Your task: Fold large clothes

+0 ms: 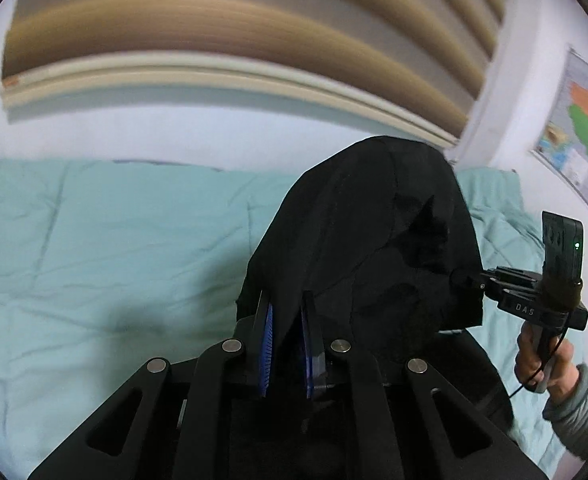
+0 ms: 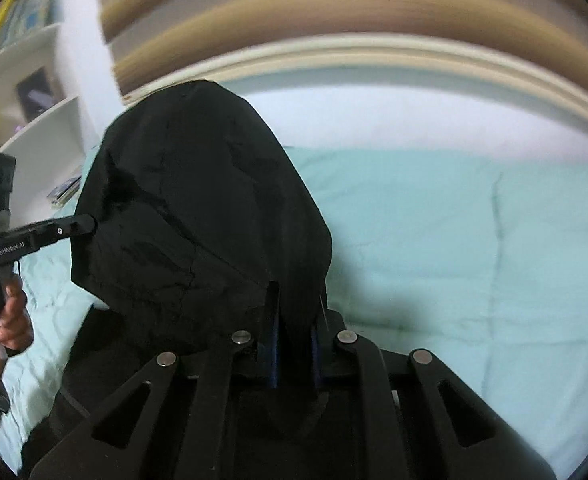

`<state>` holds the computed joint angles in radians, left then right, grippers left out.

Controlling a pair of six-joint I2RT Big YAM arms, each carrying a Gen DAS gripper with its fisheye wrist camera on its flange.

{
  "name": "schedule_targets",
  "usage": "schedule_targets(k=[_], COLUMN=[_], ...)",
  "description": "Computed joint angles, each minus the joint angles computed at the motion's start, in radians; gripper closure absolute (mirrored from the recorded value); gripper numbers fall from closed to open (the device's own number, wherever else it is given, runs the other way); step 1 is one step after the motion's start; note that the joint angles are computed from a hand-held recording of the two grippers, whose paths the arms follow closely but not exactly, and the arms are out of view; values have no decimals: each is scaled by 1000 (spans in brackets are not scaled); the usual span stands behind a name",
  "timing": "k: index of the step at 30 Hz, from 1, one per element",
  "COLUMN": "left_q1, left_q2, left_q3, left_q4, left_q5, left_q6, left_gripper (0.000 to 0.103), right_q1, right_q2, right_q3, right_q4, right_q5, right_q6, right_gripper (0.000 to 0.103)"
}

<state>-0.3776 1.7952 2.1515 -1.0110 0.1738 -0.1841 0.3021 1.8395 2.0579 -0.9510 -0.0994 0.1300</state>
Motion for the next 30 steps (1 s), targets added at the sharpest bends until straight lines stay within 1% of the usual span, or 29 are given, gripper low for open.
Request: schedule_targets(k=[1, 2, 3, 4, 5, 6, 7, 8, 9, 11, 12, 14, 17, 19, 21, 23, 25, 26, 27, 28, 29, 30], left_q1=[-6, -16, -30, -44, -53, -68, -73, -85, -95, -108, -117, -125, -132, -134, -143, -146, -161, -162, -161, -173, -176, -180], left_q2=[-37, -93, -160, -205, -237, -267, -316, -332, -345, -358, -370, -393, -435, -450, -443, -427, -400, -380, -360, -339, -324, -306], left_q3=[-40, -106, -188, -243, -283, -327, -397, -433, -475, -544, -582, -619, -617, -572, -521, -458, -394, -364, -341, -321, -315, -316], left_q4=[6, 17, 27, 24, 15, 5, -27, -51, -80, -120, -138, -154, -150, -149, -147, -139, -138, -136, -133, -135, -137, -141], left_q5=[-4, -10, -16, -25, -34, -49, -65, -84, -95, -94, -100, -107, -113, -138, -156, -149, -144, -136, -123, -120, -109, -95], left_q6=[2, 4, 8, 11, 13, 12, 23, 18, 1, -37, -56, -79, -105, -99, -96, -93, -108, -112, -114, -127, -134, -141], left_gripper=[91, 91, 91, 91, 91, 90, 89, 89, 89, 89, 91, 91, 91, 91, 91, 91, 91, 91, 91, 90, 90, 90], right_q1=[16, 36, 55, 76, 94, 103, 117, 130, 106, 102, 98, 89, 74, 72, 79, 82, 83, 94, 116, 133, 147, 158], right_q2=[-66, -133, -157, -212, -260, -283, -314, -327, -352, -357, -361, -395, -455, -471, -487, -476, -464, -454, -437, -414, -392, -373], right_q3=[-79, -154, -179, -243, -302, -334, -382, -418, -459, -508, -523, -570, -585, -556, -516, -451, -416, -394, -371, -346, -328, -317], right_q4=[28, 48, 52, 58, 57, 51, 30, -4, -42, -110, -130, -182, -228, -258, -282, -298, -283, -268, -264, -255, -243, -226], right_q5=[26, 58, 82, 117, 139, 144, 154, 160, 131, 87, 75, 53, 41, 43, 40, 3, -28, -33, -21, -18, -26, -43], right_q6=[-5, -15, -16, -24, -22, -18, -14, -7, -13, 37, 55, 106, 127, 121, 122, 142, 155, 164, 182, 197, 210, 219], right_gripper=[89, 89, 89, 89, 89, 89, 89, 87, 87, 85, 85, 84, 82, 82, 82, 82, 81, 75, 71, 62, 58, 58])
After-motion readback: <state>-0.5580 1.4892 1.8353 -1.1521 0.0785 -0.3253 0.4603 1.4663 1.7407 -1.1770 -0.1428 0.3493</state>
